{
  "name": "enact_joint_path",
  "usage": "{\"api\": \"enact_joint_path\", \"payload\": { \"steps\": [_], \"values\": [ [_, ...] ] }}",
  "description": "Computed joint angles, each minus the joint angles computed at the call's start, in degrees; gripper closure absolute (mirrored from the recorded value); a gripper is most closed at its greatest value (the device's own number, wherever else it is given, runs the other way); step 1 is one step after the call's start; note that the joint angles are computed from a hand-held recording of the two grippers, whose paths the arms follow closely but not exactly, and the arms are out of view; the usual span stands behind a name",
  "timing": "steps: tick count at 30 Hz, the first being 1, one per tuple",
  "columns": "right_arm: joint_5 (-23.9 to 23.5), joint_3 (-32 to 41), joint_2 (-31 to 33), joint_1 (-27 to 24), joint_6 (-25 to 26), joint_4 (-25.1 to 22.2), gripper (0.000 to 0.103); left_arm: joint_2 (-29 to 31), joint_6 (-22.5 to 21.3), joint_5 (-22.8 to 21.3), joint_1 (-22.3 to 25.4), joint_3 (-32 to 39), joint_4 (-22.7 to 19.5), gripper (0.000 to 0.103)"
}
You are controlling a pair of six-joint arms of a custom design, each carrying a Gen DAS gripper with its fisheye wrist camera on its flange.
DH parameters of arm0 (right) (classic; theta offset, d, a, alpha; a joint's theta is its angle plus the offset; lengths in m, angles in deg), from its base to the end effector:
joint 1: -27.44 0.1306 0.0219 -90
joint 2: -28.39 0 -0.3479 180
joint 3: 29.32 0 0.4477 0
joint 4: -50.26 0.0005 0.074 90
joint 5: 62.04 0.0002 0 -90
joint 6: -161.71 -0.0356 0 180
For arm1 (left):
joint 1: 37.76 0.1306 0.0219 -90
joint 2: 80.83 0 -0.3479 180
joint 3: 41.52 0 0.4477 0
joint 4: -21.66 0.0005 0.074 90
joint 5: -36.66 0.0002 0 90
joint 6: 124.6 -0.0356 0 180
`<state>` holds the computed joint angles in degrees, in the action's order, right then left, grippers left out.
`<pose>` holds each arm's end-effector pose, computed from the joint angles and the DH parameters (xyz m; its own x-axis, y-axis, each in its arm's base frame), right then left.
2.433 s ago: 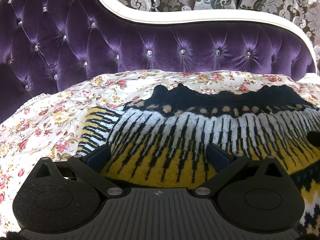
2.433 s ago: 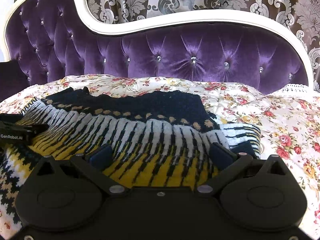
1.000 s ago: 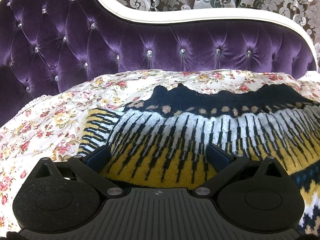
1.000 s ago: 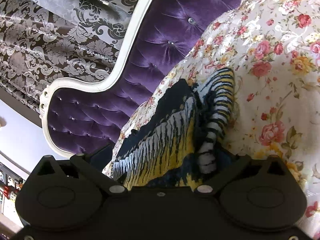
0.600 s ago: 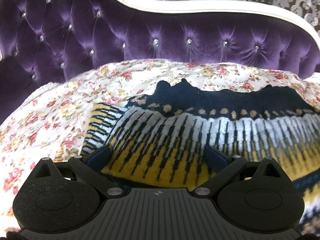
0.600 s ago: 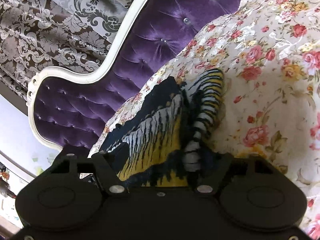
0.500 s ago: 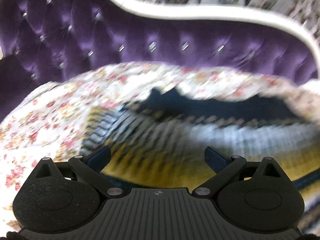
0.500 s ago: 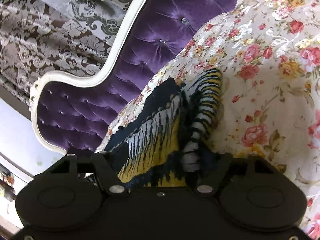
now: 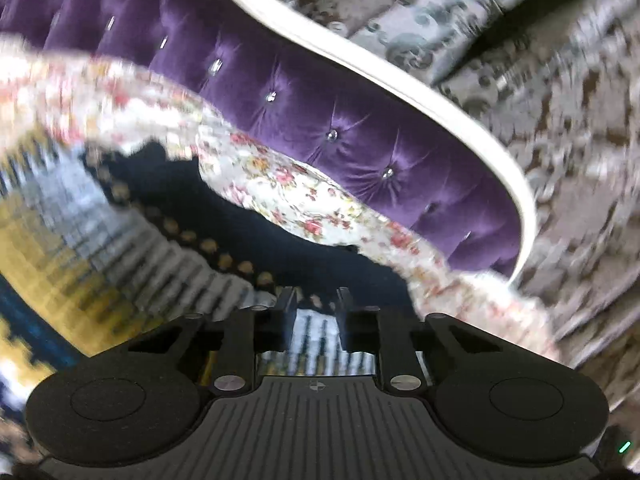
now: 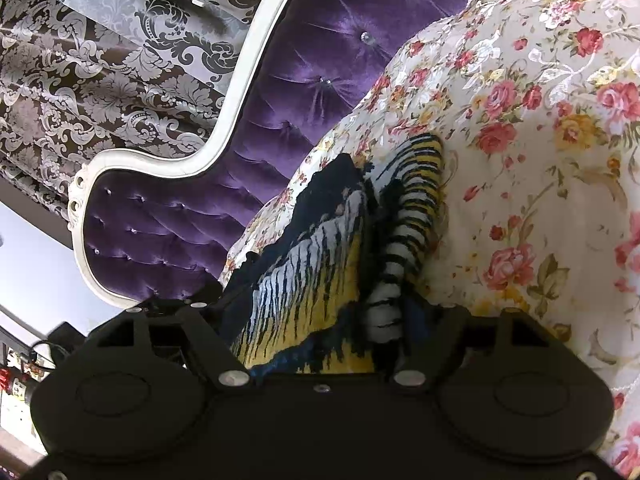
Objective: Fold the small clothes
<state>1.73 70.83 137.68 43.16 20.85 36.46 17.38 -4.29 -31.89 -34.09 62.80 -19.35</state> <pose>0.6469 0.1979 0.3464 -0.7292 0.5175 -0.4477 -0.1097 0.5573 0.8230 0.6041 0.0252 0.4611 -0.6139 -0.5101 -0.6025 -0.0812 0.8000 -0.5945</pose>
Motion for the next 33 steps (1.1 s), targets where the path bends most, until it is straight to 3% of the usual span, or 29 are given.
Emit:
{"api": "enact_joint_path", "payload": {
  "steps": [3, 6, 10, 12, 14, 18, 23, 26, 28, 33],
  "values": [
    [-0.1, 0.1, 0.1, 0.0, -0.1, 0.1, 0.024, -1.2, 6.8, 0.6, 0.1, -3.4, 3.7, 0.09],
    [-0.2, 0.1, 0.1, 0.0, -0.2, 0.2, 0.024, -4.8, 9.3, -2.1, -0.2, -8.8, 8.1, 0.09],
    [-0.2, 0.2, 0.2, 0.0, 0.1, 0.2, 0.023, -8.1, 14.3, -3.3, 0.1, -14.4, 10.9, 0.091],
    [-0.3, 0.1, 0.2, 0.0, 0.3, 0.3, 0.023, -9.8, 18.5, -2.7, 0.6, -18.2, 14.2, 0.101],
    [-0.4, 0.1, 0.2, 0.0, 0.5, 0.5, 0.023, -10.4, 23.0, -0.4, 1.3, -20.9, 19.1, 0.1],
    [-0.9, 0.0, 0.4, 0.0, 0.7, 1.5, 0.02, -10.9, 21.9, -0.8, 1.2, -21.6, 19.6, 0.1],
    [0.4, 0.7, 0.6, 0.6, 5.1, -0.4, 0.02, -13.1, 23.4, -2.0, 0.7, -24.7, 22.4, 0.1],
    [3.2, 1.0, 0.4, 1.2, 8.7, -2.5, 0.034, -14.3, 23.9, -1.8, 0.9, -26.2, 23.2, 0.1],
    [4.9, 1.0, 0.5, 1.4, 9.4, -3.9, 0.065, -14.5, 23.2, -1.4, 1.0, -26.8, 24.2, 0.1],
    [5.0, -1.4, -0.9, 1.3, 4.6, -0.3, 0.069, -14.6, 21.9, -2.5, 0.6, -27.0, 24.4, 0.1]
  ]
}}
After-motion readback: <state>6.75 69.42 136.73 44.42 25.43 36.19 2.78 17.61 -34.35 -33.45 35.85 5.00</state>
